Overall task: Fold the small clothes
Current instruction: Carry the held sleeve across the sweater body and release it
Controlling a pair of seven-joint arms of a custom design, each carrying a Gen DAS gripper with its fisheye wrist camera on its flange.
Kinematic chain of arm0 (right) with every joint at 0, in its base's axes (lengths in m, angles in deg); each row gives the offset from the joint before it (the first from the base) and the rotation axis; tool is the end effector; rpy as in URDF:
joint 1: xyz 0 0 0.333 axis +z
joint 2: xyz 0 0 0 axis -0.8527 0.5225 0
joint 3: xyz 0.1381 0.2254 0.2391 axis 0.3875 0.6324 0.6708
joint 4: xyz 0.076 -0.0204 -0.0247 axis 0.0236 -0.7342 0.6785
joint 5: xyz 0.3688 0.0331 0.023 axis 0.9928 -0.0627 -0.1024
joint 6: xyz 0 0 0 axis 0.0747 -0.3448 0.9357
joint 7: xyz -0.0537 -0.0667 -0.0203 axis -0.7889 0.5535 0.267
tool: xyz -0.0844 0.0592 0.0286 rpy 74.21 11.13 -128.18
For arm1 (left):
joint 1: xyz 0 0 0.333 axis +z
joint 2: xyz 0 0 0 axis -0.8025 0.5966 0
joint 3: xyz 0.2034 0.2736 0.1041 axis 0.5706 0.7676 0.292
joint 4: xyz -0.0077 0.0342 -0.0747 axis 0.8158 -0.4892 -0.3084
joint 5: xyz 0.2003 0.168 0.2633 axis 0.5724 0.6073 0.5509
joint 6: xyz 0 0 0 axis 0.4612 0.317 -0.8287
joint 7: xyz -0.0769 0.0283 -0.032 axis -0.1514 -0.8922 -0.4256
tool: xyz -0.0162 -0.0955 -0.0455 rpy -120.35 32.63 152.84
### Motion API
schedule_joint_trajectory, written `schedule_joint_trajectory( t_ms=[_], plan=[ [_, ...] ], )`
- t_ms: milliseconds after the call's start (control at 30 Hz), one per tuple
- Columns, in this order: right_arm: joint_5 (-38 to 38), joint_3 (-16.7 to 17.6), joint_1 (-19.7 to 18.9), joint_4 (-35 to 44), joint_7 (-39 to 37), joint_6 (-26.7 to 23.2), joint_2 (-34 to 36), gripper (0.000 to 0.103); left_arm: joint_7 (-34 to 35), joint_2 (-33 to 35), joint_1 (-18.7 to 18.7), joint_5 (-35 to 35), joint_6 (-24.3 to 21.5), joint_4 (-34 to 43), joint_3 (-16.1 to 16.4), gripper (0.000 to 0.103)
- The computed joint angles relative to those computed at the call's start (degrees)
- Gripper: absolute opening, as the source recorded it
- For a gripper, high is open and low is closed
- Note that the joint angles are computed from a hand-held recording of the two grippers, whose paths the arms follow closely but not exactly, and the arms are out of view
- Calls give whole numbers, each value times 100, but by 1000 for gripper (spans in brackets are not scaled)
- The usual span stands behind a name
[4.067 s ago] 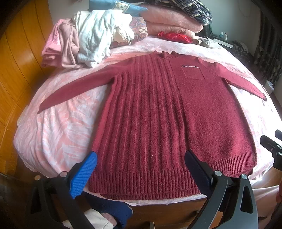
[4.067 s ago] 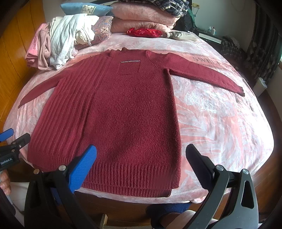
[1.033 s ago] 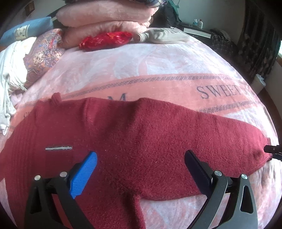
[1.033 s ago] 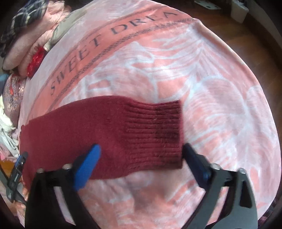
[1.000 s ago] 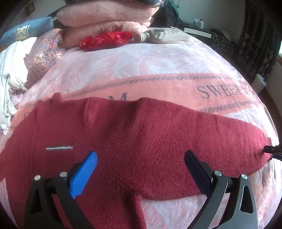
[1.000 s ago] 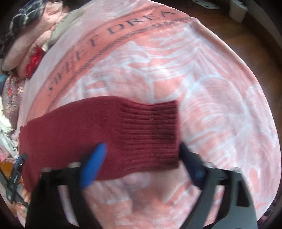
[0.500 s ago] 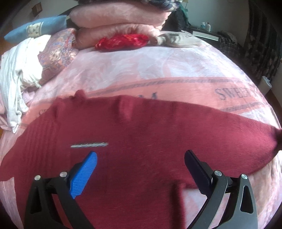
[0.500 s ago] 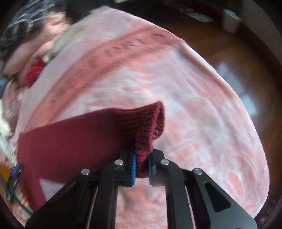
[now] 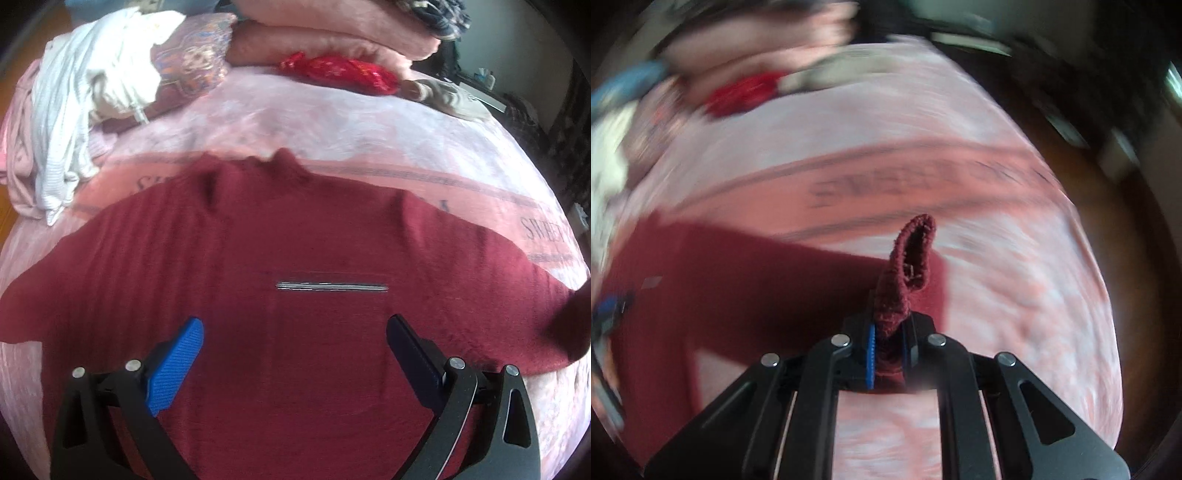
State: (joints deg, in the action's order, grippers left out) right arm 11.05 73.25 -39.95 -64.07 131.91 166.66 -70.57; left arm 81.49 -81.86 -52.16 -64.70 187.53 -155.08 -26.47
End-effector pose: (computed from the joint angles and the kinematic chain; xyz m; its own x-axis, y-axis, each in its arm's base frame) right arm 0.3777 0.1830 0.5403 -0.1633 -0.9865 0.0103 -0.8990 0.1445 -0.4135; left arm 0.4860 -0.0551 0.4832 -0.1431 -0.9896 -0.0136 -0.8697 0.1323 -0.4755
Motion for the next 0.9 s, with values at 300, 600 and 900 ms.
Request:
schedule_joint_trajectory(
  t_ms=[300,600,900],
  plan=[
    [402,379,834,1824,-1302,118,2134,9,912,171,145,-609,-400,264,346,99],
    [1814,548,1108,2501,-2275,619,2877,48,1557,190,299,-911,-582,303,446,99],
    [2193,288,907,1558,-1770,1338,1875,45,2407,-57,-13,-2145,-1360,175,385,99]
  ],
)
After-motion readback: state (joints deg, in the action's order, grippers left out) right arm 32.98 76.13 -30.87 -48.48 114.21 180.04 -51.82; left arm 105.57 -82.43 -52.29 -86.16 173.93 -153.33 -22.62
